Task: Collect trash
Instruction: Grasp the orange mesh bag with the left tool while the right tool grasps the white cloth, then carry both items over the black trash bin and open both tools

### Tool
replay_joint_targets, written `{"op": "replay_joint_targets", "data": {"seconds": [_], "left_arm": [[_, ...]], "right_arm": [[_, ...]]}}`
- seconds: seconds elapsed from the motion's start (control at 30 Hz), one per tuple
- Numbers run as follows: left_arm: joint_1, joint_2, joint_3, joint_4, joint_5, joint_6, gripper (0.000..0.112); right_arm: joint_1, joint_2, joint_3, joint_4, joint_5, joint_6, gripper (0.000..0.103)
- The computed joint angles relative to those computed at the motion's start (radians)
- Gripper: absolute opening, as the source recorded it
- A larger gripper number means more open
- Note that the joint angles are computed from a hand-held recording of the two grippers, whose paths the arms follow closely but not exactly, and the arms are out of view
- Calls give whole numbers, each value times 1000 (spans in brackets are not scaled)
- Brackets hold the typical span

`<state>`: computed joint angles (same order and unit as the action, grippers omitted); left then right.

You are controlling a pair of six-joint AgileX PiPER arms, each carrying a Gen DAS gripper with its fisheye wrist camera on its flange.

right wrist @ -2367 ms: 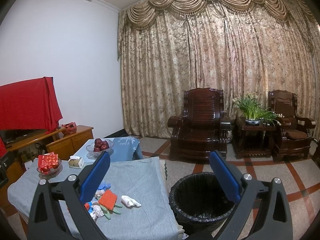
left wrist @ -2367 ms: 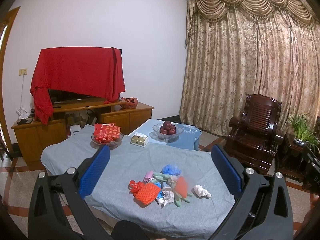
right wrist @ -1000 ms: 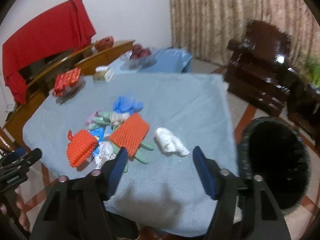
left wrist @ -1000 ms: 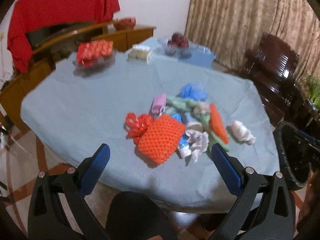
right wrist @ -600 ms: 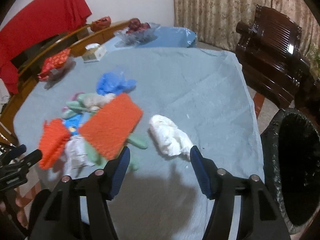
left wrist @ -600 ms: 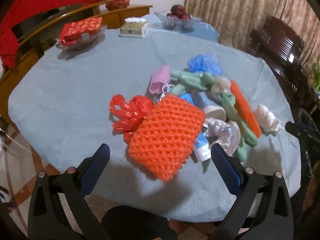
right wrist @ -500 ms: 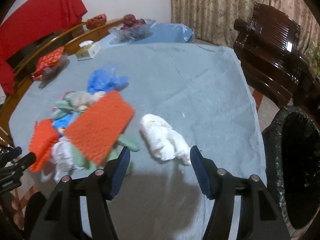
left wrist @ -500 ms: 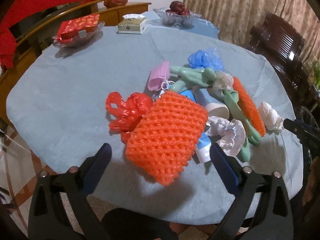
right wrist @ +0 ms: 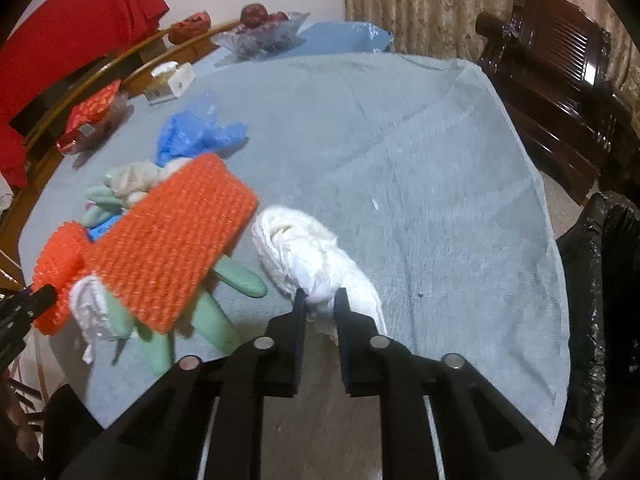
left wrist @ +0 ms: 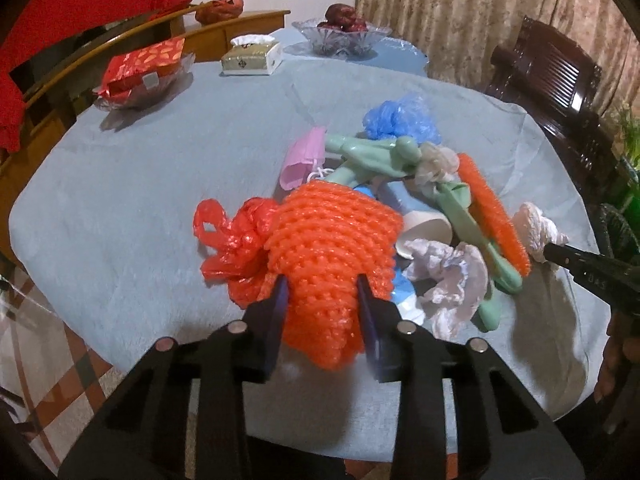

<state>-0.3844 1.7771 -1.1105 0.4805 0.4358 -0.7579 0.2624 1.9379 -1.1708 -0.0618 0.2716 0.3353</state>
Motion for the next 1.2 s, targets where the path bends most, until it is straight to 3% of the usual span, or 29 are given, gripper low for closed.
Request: {"op": "replay_joint_targets", "data": {"seconds": [0.2, 0.47, 0.8, 0.93, 1.2], "left_arm": [[-38, -65, 13, 134, 39, -150, 28], [-109, -122, -20, 156, 105, -182, 28], [-335, -99, -173, 193, 210, -237, 28], [-441, -24, -294, 187, 233, -227, 29], [-596, 256, -708, 47, 269, -86, 29]], "right_arm": [[-2, -112, 71, 28, -10, -15, 13], [-20, -308, 193, 24, -3, 12, 13], [-170, -626, 374, 30, 53, -25, 13], [-303, -723, 442, 129, 71, -158, 13], [-684, -775, 534, 574, 104, -732, 13]]}}
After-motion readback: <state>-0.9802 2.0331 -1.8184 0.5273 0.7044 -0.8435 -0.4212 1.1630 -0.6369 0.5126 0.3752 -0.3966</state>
